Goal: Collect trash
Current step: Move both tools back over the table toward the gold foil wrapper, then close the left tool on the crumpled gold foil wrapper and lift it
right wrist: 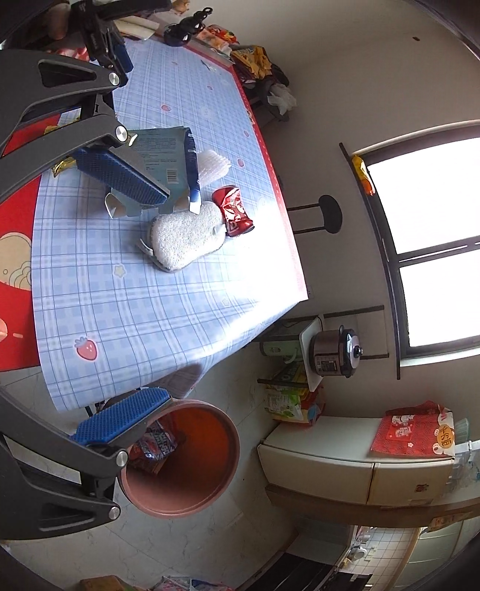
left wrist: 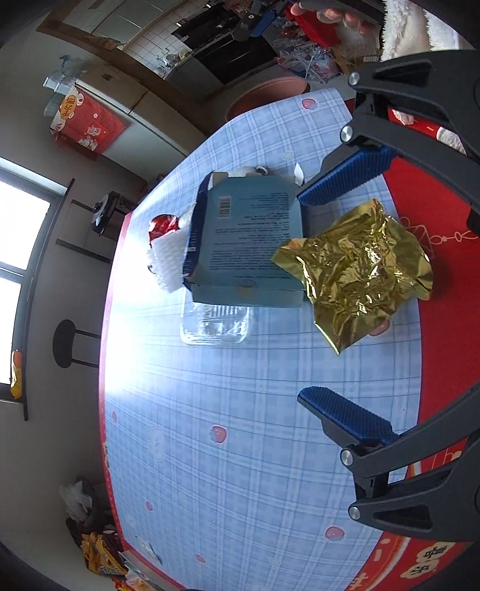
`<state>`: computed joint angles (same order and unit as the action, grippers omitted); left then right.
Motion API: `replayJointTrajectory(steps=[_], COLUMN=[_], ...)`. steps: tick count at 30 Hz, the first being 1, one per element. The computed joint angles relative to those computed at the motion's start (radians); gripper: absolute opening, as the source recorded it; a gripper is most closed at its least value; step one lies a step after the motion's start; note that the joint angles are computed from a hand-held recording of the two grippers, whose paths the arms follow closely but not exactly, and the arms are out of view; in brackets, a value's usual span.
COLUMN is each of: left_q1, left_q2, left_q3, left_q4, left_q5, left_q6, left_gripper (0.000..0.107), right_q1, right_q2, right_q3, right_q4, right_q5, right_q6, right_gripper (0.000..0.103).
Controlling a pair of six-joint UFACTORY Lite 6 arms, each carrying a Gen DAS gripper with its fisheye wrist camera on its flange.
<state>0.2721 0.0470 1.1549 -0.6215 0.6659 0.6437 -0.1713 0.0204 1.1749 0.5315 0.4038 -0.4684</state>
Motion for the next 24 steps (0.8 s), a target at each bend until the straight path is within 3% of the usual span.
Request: replayJointTrajectory(steps=[6, 24], left_q1=[0.061, 0.098], left_q2=[0.085, 0.307], left_q3=[-0.058, 0.001], left_q4=[-0.097, -0.253], left_q5=[0.053, 0.122], left_q6=[0.123, 0.269], left_gripper=[0.083, 0.071], right_q1=[0.059, 0.165], right_q2=[0.018, 0.023], right_q3=[-0.004, 0.000], right_q4=[-0.097, -0.257], right_q5=[0.001, 0.034], right_q6=[0.110, 0.312], right_gripper=[0.098, 0.098])
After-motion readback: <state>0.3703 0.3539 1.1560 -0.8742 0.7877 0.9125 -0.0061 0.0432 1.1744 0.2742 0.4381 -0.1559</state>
